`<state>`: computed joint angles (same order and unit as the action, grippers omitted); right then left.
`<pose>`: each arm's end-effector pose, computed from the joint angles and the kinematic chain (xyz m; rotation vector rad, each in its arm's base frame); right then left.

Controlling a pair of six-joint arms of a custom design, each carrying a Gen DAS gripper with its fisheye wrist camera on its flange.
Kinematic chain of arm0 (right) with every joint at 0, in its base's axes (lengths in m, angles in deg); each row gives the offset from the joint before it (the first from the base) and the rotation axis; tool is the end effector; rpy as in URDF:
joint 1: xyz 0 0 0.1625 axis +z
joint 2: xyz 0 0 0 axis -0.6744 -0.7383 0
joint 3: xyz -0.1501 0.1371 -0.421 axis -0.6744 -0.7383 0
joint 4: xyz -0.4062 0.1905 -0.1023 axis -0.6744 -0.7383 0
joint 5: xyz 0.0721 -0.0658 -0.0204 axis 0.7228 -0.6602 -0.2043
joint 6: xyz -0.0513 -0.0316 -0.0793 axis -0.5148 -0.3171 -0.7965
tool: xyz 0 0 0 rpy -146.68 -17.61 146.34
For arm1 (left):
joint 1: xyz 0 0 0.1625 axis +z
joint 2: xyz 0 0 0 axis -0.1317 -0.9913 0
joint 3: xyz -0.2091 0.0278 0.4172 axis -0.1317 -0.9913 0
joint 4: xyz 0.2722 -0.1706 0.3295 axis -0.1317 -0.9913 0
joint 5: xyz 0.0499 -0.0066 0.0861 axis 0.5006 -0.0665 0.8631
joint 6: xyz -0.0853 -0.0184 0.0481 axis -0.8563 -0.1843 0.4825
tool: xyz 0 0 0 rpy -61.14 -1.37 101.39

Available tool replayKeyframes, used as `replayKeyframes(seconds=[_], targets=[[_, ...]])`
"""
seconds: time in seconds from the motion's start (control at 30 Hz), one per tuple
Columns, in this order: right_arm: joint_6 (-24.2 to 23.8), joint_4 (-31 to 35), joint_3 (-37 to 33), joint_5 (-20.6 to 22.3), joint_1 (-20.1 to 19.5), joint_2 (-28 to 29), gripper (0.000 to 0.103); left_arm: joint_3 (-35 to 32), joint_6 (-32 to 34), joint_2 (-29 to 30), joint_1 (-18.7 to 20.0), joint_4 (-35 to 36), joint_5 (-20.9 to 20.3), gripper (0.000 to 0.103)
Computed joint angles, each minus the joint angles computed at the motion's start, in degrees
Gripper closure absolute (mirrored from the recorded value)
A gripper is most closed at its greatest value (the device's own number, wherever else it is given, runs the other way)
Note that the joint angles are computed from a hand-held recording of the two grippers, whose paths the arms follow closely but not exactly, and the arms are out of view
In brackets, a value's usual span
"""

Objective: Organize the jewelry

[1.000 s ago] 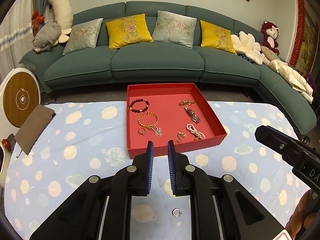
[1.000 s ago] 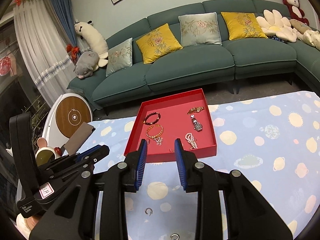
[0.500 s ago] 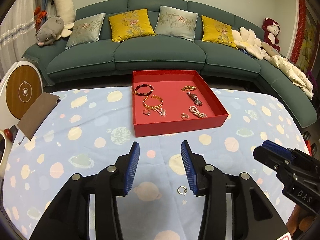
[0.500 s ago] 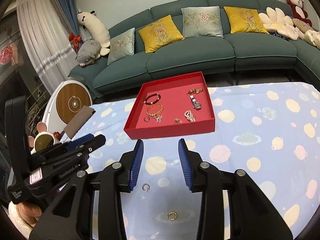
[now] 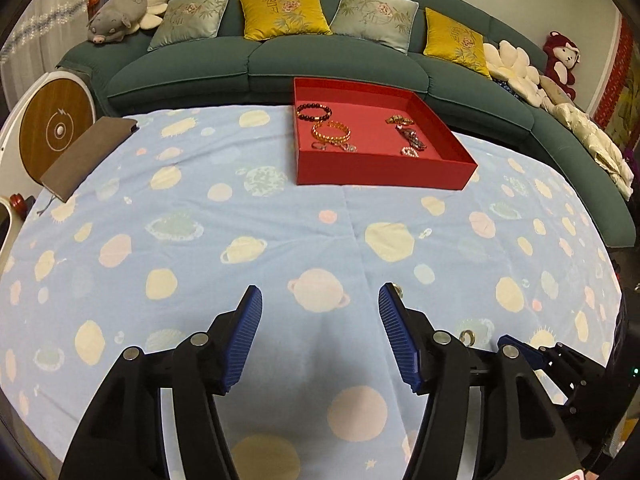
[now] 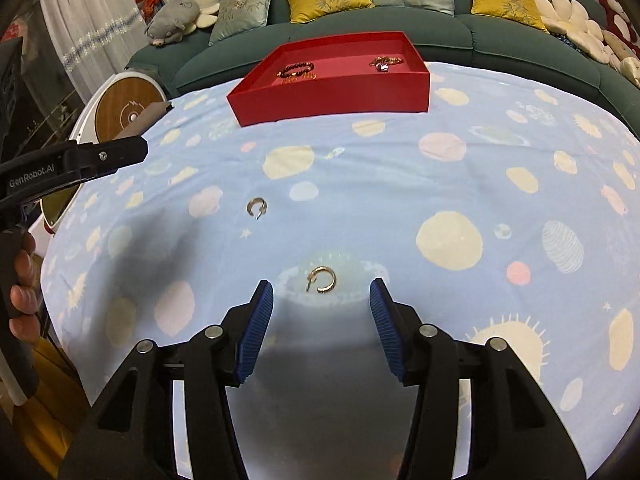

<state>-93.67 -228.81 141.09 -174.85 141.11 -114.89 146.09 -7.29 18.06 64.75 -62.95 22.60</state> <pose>0.1978 -0.7450 0.2287 0.2837 -2.4856 0.7399 -0.2791 -0.7963 0.2170 0.5772 2.4234 -0.6500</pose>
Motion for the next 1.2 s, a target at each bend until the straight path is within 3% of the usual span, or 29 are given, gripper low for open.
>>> replayKeyframes(seconds=[0.23, 0.63, 0.83, 1.2], targets=[[-0.84, -3.12, 0.38, -1.16, -0.09, 1.35, 0.054, 2.25, 2.0, -0.61, 0.29, -0.69, 1.72, 0.039], [-2.68, -7.2, -1.47, -2.62, -0.11, 4.15, 0.054, 2.23, 2.32, -0.78, 1.33, 1.13, 1.07, 0.039], [-5.51, -9.25, -1.43, -4.1, 0.16, 4.86, 0.067, 2.12, 2.69, -0.28, 1.16, 1.85, 0.82, 0.039], [-5.18, -9.47, -0.97, -3.97, -0.14, 4.32, 0.085, 0.65, 3.02, 2.18, 0.67, 2.96, 0.23, 0.038]])
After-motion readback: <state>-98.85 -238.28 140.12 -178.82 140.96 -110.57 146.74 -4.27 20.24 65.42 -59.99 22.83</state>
